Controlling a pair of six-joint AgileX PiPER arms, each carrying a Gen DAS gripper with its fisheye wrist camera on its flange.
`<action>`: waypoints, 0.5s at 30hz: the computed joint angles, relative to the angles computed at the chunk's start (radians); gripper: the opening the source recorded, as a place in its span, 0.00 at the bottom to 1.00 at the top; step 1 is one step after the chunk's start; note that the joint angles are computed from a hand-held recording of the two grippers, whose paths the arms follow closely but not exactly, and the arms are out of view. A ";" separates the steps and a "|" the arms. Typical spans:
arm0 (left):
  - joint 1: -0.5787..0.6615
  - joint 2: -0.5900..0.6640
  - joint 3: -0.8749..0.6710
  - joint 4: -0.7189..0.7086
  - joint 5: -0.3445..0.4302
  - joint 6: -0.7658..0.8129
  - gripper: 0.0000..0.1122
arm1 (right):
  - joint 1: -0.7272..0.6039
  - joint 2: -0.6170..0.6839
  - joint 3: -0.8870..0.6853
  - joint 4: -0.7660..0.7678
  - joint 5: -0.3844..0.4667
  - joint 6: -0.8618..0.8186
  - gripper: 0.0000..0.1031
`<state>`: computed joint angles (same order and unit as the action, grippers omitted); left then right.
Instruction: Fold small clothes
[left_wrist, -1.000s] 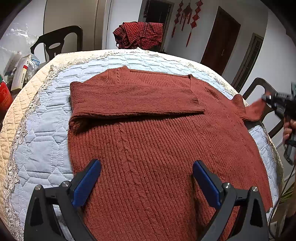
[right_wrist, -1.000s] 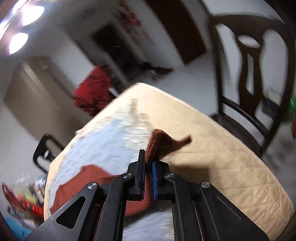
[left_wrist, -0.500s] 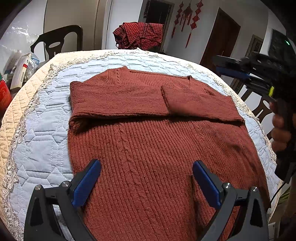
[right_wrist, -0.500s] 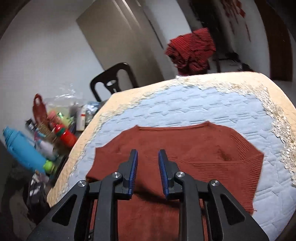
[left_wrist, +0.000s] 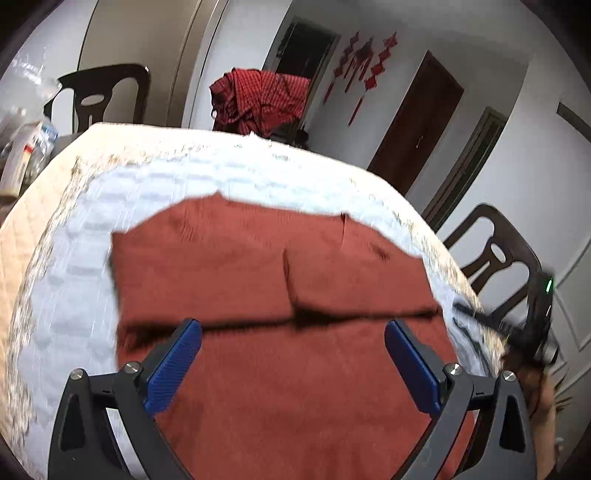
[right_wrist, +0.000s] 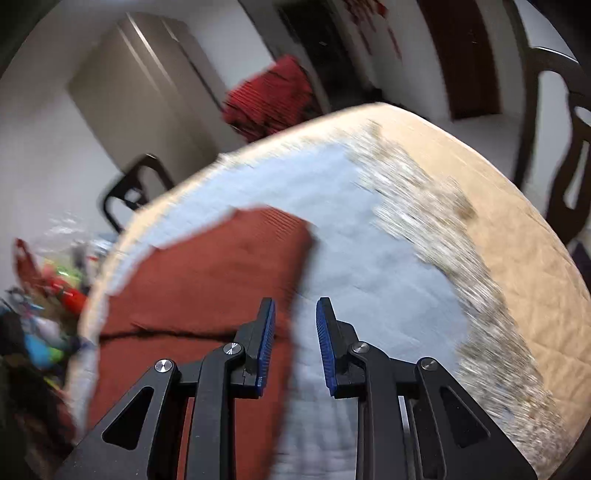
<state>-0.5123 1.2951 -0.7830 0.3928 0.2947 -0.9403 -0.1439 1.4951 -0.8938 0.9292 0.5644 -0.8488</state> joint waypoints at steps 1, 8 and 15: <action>0.002 0.027 -0.025 0.012 0.001 -0.010 0.89 | -0.005 0.012 0.004 -0.030 -0.020 0.019 0.23; 0.038 0.200 -0.150 -0.308 -0.023 0.320 0.86 | -0.326 0.088 0.031 0.234 0.228 -0.208 0.23; 0.035 0.321 -0.259 -0.344 0.040 0.385 0.65 | -0.435 0.049 0.065 0.252 0.269 -0.196 0.21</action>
